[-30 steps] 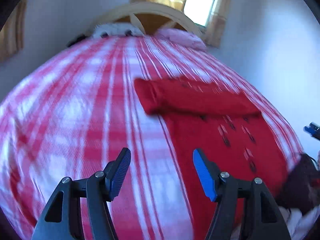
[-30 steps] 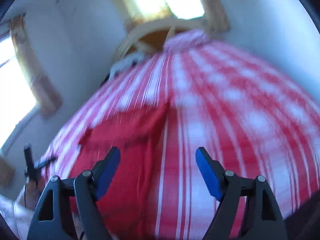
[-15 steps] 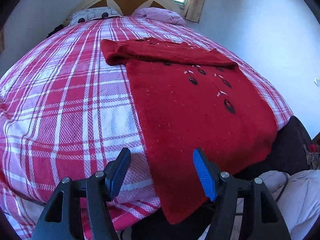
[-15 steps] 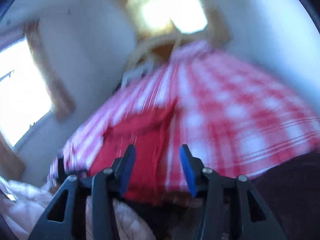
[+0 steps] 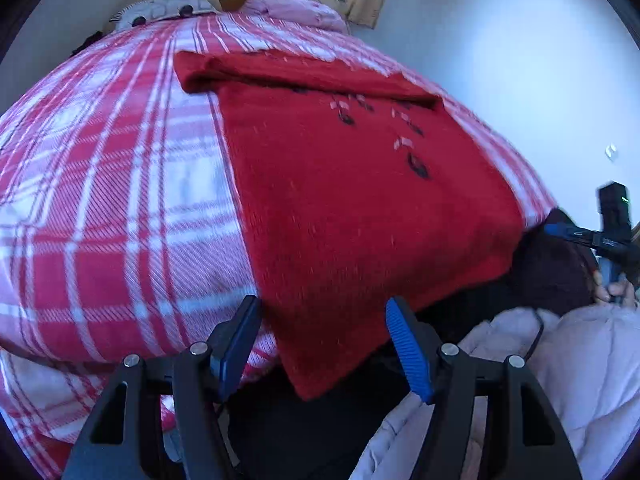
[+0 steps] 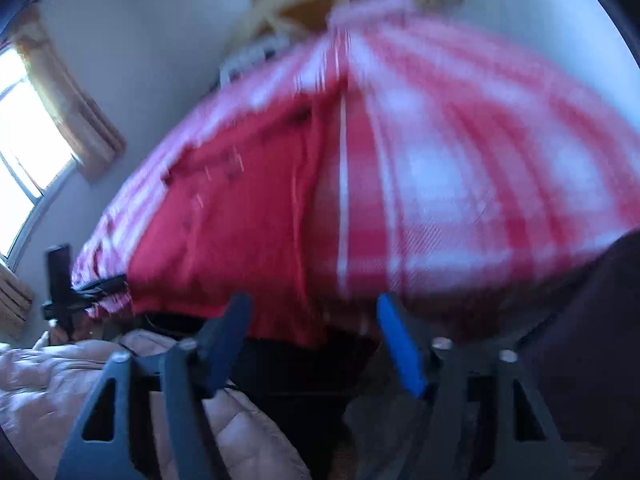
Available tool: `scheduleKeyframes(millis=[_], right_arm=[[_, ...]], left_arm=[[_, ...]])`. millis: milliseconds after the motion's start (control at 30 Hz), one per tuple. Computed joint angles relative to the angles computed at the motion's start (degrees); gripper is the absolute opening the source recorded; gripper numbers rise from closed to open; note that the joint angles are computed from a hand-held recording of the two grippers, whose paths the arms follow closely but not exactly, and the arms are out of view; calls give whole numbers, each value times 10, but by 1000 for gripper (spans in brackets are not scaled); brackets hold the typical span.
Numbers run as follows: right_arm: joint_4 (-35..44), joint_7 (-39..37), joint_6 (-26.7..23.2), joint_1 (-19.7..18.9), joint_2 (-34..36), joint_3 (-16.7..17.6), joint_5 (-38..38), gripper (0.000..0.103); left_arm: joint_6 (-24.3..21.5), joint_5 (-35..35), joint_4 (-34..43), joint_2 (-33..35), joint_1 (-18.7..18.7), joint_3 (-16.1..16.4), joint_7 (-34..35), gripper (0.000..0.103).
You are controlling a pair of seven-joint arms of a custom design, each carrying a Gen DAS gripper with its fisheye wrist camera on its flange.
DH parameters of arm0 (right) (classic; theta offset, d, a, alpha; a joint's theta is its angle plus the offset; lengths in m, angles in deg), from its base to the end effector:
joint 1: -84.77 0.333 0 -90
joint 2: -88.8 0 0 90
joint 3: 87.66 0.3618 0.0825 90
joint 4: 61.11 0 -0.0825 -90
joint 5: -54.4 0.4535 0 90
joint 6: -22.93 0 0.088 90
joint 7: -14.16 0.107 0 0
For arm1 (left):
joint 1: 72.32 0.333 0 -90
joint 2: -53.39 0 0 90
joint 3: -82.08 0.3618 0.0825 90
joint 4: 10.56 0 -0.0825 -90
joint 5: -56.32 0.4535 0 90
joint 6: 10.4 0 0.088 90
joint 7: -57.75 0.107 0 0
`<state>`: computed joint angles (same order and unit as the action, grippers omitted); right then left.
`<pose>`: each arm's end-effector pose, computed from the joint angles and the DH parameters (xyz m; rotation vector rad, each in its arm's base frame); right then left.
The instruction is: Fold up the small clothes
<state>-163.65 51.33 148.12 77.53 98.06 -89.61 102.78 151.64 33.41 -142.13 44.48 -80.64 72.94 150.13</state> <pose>0.7018 -0.0844 0.5126 -1.9396 1.3740 -0.0441 0.5639 -0.1597 0.4970 -1.9270 1.9576 -0.9661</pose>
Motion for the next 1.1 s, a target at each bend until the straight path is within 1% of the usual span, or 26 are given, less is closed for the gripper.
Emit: scheduleKeyframes(millis=[67, 100, 133, 167, 233, 267, 333, 367, 400, 433, 467, 500, 533, 567, 600, 633, 667, 700, 800, 867, 933, 967, 1033, 1100], right_arm=[[7, 24, -8, 6, 22, 3, -20, 62], [18, 45, -29, 7, 35, 5, -33, 62], [35, 48, -54, 1, 48, 6, -36, 62], [38, 34, -67, -3, 51, 13, -32, 62], [29, 19, -35, 7, 46, 19, -47, 62], [35, 15, -38, 8, 52, 23, -52, 62], [55, 17, -67, 6, 70, 29, -50, 62], [60, 20, -75, 5, 74, 31, -52, 62], [64, 17, -83, 5, 79, 33, -54, 48], [67, 11, -87, 3, 85, 35, -55, 35], [68, 6, -93, 3, 86, 36, -58, 14], [66, -4, -100, -2, 82, 38, -53, 15], [66, -13, -112, -8, 80, 39, -42, 14], [71, -19, -131, -16, 81, 40, -23, 14], [79, -18, -154, -24, 84, 40, -3, 13], [85, -17, -173, -30, 86, 39, 11, 13], [95, -17, -204, -40, 89, 40, 35, 13], [101, -19, -223, -46, 90, 40, 52, 13], [120, -19, -259, -53, 92, 38, 86, 13], [154, -3, -299, -64, 108, 40, 122, 13], [190, 19, -318, -70, 127, 46, 153, 12], [220, 39, -323, -71, 144, 50, 169, 12], [279, 81, -316, -72, 182, 62, 190, 12], [332, 115, -291, -68, 217, 75, 194, 12]], left_arm=[[-6, 29, 1, 7, 6, -8, -18, 66], [-10, 20, 2, 10, 2, -5, -11, 66], [-13, 3, 3, 13, -4, -1, 4, 66], [-14, -6, 6, 18, -6, 0, 10, 66], [-17, -15, 11, 28, -6, -1, 6, 66], [-14, -23, 13, 32, -6, 0, 8, 66], [-5, -3, 15, 39, -1, -5, -17, 66], [-3, -13, 17, 42, -2, -4, -9, 66], [-3, -29, 17, 43, -5, -2, 2, 66], [0, -35, 16, 42, -6, -2, 10, 60], [5, -36, 13, 41, -6, -3, 15, 52], [3, -40, 13, 39, -7, -2, 24, 27], [-3, -59, 16, 39, -10, 1, 40, 14], [-8, -88, 17, 37, -13, 5, 58, 13], [-15, -120, 18, 34, -16, 9, 79, 8], [-24, -145, 20, 30, -18, 12, 99, 7], [-30, -175, 21, 23, -22, 16, 128, 7], [-31, -195, 21, 16, -24, 17, 147, 7], [-25, -291, 32, -4, -37, 31, 224, 7], [-24, -329, 48, -6, -36, 37, 235, 7], [-18, -337, 80, 8, -26, 38, 225, 7], [-16, -331, 96, 18, -19, 37, 214, 7], [-17, -298, 146, 55, 1, 34, 163, 7], [-22, -229, 198, 101, 20, 30, 88, 7]])
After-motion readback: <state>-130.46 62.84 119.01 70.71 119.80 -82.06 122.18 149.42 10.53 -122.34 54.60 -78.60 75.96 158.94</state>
